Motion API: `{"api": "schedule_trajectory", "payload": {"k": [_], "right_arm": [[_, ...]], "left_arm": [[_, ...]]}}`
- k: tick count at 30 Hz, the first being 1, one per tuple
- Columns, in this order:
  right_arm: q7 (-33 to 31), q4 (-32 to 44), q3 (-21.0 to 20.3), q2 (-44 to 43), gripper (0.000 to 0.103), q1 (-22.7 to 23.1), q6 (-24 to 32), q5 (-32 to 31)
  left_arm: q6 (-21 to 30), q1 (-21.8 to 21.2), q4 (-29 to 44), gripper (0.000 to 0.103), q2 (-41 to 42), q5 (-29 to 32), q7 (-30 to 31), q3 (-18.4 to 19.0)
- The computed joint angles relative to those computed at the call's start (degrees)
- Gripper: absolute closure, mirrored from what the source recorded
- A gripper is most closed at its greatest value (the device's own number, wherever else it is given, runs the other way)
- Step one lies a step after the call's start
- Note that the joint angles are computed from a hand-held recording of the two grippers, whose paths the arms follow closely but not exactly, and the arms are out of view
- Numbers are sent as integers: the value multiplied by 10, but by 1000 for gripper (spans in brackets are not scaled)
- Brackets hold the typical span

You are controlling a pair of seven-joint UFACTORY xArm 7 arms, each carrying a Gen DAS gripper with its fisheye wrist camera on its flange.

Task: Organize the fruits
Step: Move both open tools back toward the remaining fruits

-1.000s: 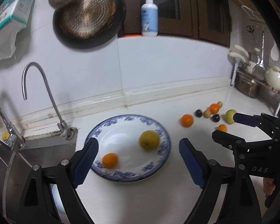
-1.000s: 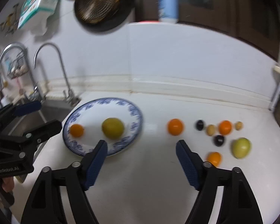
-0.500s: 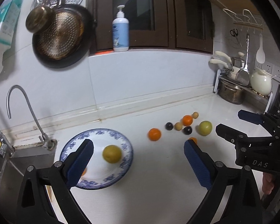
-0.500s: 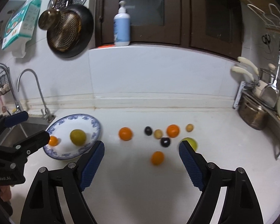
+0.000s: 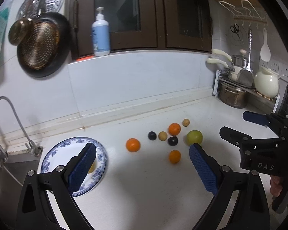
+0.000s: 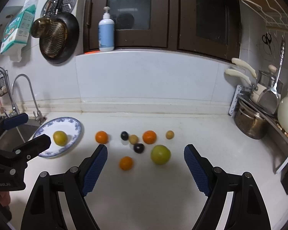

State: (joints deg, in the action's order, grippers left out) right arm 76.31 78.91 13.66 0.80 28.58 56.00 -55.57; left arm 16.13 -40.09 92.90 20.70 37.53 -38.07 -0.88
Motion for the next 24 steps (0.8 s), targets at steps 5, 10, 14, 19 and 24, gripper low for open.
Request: {"api": "schedule_trajectory", "payload": {"k": [5,10,14,19,24], "right_arm": [[-30,-47,-12,-25,21,-26,-56,17],[-59,-83,-16,-37,21,-56,-104,28],[-86,-100,-22,-34,21,-76,-142,45],[-134,-110,-33,-17,21,-92,-184,76],[-187,-110,-46,11,21,-99,-211,120]], "left_arm": [[13,-22,40,4,38,12,-3,8],[13,-31,81,5,82,-3,24,9],[20,-28,121,5,124,-44,82,-2],[60,-12,190,12,184,-124,187,-35],[147,2,303,23,261,-214,294,-75]]}}
